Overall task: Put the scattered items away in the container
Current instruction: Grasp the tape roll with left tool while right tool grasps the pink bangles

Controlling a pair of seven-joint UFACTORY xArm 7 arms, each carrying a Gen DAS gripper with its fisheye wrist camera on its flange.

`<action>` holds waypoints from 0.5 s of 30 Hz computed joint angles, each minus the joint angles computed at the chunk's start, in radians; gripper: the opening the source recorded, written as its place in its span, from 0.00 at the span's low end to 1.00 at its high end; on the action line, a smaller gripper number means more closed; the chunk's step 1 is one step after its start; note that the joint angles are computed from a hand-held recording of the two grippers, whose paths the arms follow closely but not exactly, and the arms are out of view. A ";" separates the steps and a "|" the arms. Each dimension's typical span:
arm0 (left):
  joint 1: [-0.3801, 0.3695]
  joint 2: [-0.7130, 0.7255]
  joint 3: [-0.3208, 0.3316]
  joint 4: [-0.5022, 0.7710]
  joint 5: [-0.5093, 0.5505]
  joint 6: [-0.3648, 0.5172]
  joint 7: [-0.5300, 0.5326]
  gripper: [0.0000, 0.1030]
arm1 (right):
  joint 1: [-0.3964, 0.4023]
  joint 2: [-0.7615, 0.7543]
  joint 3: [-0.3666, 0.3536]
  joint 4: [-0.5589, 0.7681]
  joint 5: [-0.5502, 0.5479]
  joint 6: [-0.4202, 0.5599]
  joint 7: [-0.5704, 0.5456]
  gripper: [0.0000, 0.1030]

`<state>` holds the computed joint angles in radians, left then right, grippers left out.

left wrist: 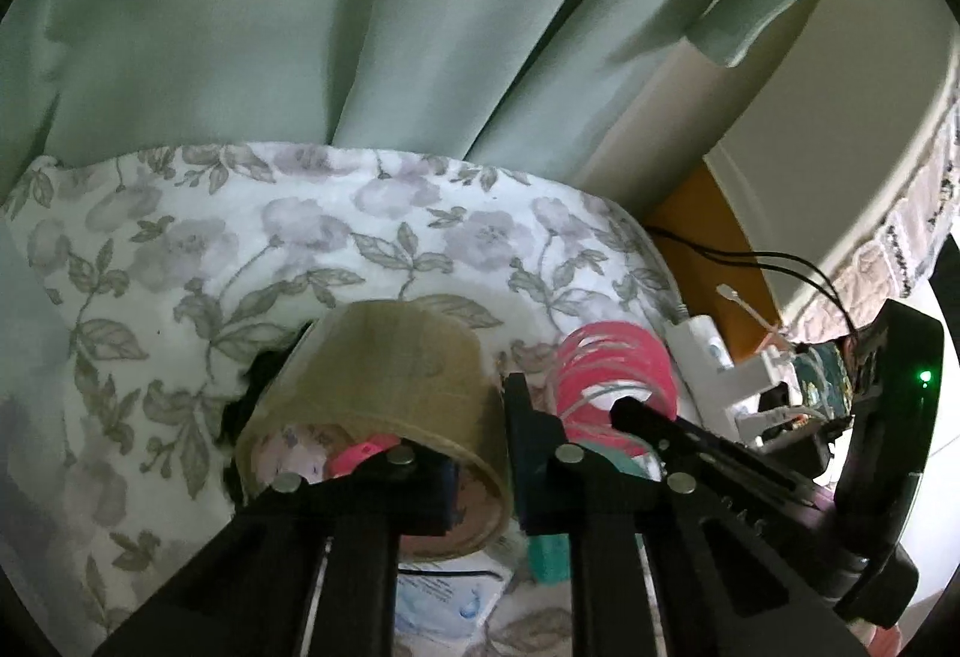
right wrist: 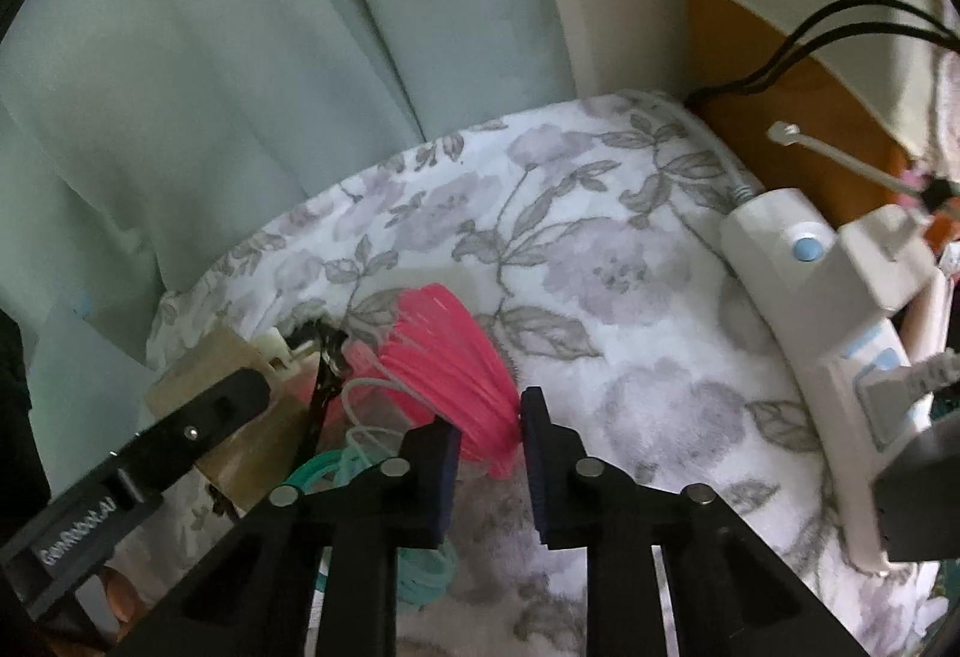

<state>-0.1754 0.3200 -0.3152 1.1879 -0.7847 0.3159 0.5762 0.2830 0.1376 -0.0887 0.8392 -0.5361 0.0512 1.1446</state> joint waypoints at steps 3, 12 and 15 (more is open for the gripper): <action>0.003 -0.046 -0.006 -0.032 -0.022 0.000 0.017 0.14 | 0.028 -0.058 -0.045 -0.027 -0.138 0.005 0.133 0.19; -0.041 -0.233 0.045 -0.133 -0.167 0.052 0.124 0.13 | -0.080 -0.256 0.046 -0.121 -0.327 0.043 0.323 0.18; -0.076 -0.290 0.078 -0.163 -0.187 0.060 0.146 0.13 | -0.124 -0.329 0.097 -0.158 -0.343 0.056 0.352 0.18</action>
<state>-0.2512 0.0302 -0.2374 1.0254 -0.9721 0.3761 0.7220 0.1587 -0.1914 0.0087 0.6811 -0.8791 0.1074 1.4968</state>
